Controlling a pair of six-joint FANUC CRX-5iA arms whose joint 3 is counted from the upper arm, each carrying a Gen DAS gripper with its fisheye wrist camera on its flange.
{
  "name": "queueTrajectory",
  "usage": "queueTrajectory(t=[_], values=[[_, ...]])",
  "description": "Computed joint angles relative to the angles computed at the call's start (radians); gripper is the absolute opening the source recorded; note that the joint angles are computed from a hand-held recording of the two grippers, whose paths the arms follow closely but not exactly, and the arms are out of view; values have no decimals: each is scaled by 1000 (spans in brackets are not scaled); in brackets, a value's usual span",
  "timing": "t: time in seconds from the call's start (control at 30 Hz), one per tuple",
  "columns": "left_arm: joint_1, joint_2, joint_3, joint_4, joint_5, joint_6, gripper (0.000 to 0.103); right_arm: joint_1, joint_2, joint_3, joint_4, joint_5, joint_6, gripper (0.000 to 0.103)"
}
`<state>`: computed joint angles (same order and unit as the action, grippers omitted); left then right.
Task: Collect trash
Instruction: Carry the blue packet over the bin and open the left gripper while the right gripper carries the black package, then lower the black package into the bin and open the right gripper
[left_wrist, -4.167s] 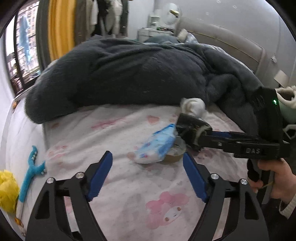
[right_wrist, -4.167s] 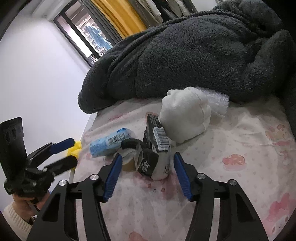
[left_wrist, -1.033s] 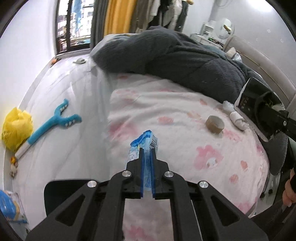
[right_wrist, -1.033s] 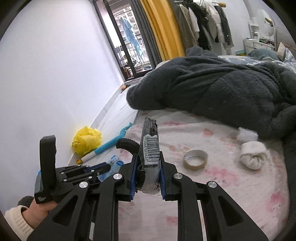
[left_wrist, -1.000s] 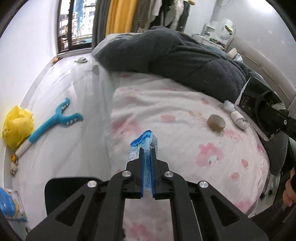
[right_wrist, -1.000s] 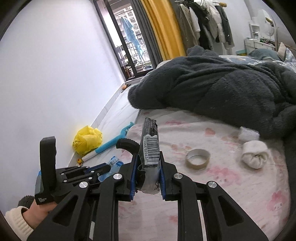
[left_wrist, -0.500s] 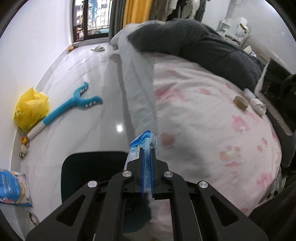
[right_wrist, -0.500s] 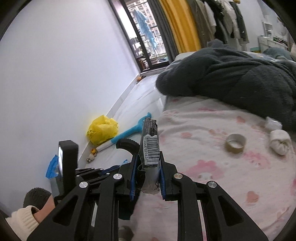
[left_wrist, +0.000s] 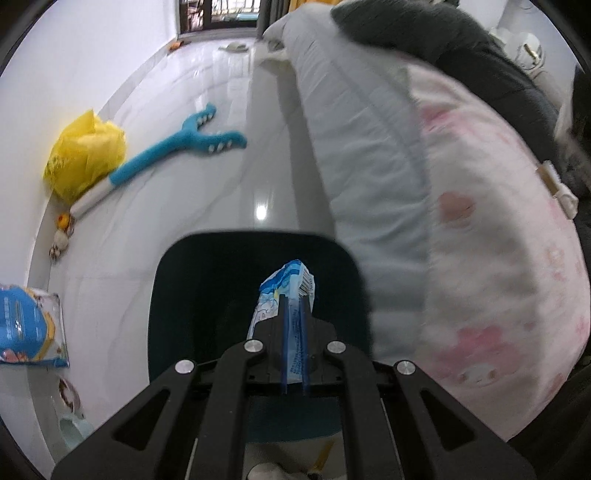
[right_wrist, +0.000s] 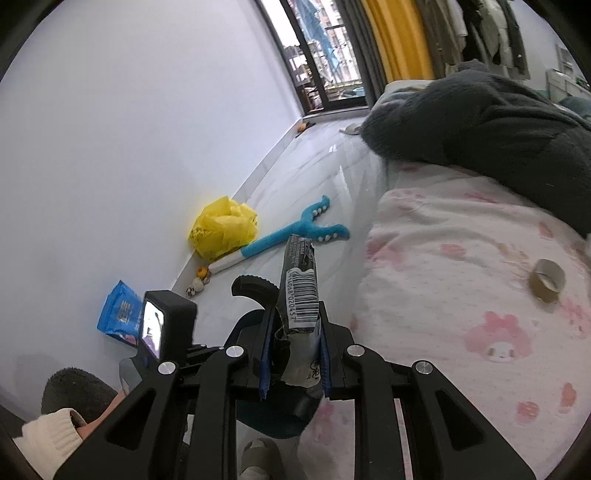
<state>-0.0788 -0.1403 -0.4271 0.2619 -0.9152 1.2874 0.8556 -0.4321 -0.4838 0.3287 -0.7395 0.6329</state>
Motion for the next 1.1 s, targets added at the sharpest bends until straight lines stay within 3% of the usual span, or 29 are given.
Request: queueTrajectory(t=[0.43,0.53,0.6,0.67,0.77,0.9,1.1], values=[[85,59,-28,23,-126,-42,7,16,158,99,-109,-19,93,21],[105,50,-37,22,-137,-42,14,15,191,118,-133,-19,106,21],[120,35,-47,31,-135,-54,34,10,212,129,-147,-17,112,21],[137,9,-57,35,-127,-65,48,9,233,140,-161,-21,116,21],[160,-20,-68,46,-121,-79,52,7,268,156,-179,-26,128,21],[185,-62,-85,55,-104,-104,67,9,314,179,-201,-41,150,21],[241,-116,-117,99,-54,-184,76,1,374,206,-252,-58,195,21]])
